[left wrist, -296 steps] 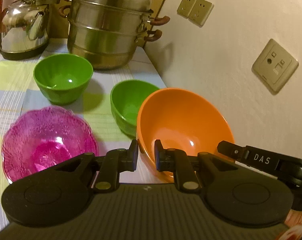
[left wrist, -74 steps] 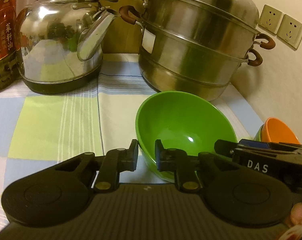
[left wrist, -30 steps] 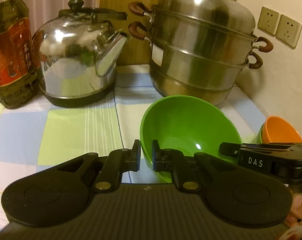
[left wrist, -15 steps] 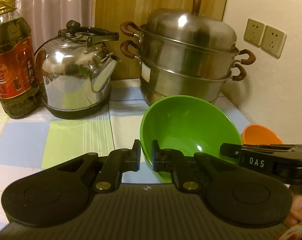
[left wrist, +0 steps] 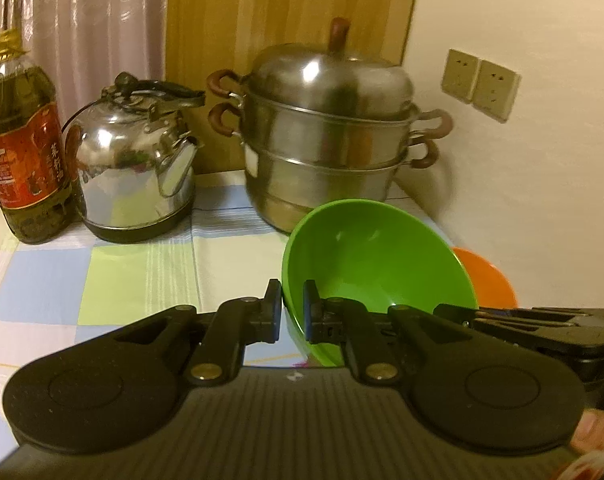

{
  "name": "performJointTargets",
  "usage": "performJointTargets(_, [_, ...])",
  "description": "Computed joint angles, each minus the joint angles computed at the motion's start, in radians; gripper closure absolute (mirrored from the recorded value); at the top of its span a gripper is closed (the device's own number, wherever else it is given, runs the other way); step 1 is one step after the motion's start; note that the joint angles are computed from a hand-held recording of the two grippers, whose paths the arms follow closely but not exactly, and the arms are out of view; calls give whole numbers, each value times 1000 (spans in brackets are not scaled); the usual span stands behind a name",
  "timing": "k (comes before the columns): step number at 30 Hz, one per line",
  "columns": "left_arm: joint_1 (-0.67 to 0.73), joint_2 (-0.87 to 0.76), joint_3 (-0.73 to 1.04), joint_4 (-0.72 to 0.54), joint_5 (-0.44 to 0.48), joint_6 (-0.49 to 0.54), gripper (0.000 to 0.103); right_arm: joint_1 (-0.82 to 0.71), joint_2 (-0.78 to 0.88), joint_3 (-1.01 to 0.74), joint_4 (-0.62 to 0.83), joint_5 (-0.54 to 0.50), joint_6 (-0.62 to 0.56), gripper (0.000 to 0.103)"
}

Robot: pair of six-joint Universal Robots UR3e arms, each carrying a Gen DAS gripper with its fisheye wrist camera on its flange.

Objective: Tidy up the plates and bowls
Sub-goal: 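Lift the green bowl with both grippers and carry it over the orange bowl stack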

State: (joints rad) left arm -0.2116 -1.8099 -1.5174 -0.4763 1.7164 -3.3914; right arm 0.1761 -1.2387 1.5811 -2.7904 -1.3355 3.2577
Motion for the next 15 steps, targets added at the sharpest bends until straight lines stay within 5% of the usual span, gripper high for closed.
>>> performJointTargets(15, [-193,-43,161,-133,91,-76,94,-196,-371,320,47,103,-64,89])
